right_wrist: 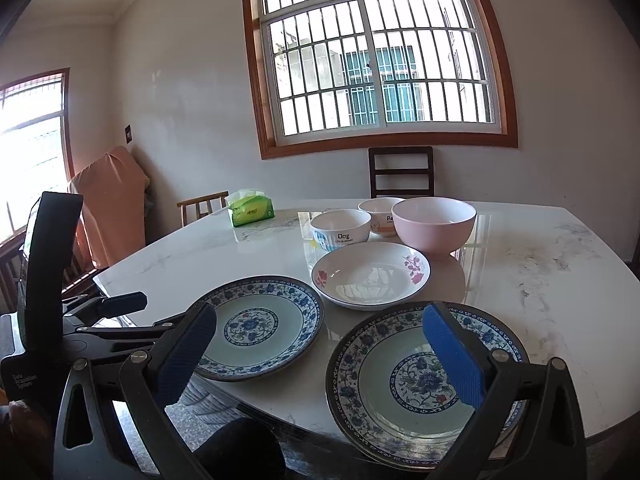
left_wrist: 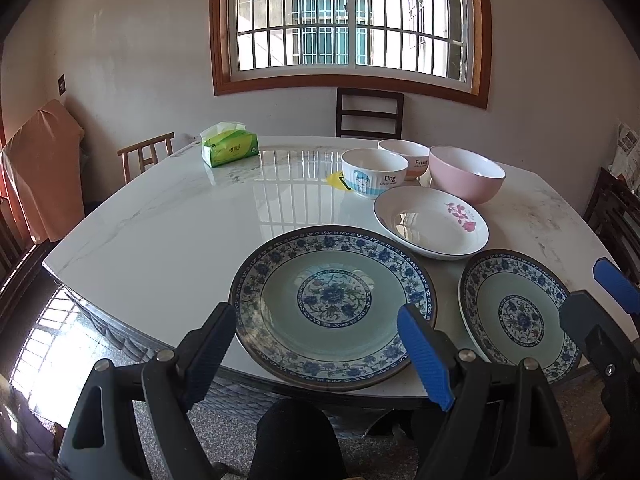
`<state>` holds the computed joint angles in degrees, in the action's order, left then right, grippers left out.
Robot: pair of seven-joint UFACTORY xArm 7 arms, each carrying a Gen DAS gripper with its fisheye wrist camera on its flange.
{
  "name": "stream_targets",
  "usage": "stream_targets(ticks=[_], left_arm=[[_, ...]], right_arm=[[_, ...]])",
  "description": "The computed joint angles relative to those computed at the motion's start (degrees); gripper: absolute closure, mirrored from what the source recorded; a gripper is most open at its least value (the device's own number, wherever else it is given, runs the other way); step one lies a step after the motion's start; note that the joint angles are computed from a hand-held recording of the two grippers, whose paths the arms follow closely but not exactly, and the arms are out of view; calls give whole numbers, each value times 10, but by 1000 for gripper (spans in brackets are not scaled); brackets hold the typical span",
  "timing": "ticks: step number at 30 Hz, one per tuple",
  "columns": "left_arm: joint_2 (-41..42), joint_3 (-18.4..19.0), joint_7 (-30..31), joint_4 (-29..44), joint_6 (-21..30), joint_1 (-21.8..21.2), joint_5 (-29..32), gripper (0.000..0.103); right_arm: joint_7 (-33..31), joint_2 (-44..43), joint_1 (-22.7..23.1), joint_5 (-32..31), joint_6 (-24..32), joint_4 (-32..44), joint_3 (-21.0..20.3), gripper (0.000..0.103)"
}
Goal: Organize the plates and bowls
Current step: 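Move both tools toward the larger blue-and-white floral plate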
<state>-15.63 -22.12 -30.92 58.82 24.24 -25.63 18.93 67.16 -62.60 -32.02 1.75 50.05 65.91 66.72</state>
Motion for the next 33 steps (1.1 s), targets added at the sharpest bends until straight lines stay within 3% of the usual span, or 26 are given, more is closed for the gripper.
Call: stream_targets(ticks=[6,13,24,33], left_arm=[[6,10,8,3,12,-4,-18,18],[20,22,19,21,36,-7,-37,18],[35,46,61,40,63,-12,-86,18],[58,63,100,60,89,-14,-136,18]], right_arm=[[-4,15,3,8,-11,-5,2,0],[-15,74,16,1,-75,-15,2,0],[-31,277,86,-13,-206,-43,-38,6],[-31,390,122,-59,-185,-29,-71,10]])
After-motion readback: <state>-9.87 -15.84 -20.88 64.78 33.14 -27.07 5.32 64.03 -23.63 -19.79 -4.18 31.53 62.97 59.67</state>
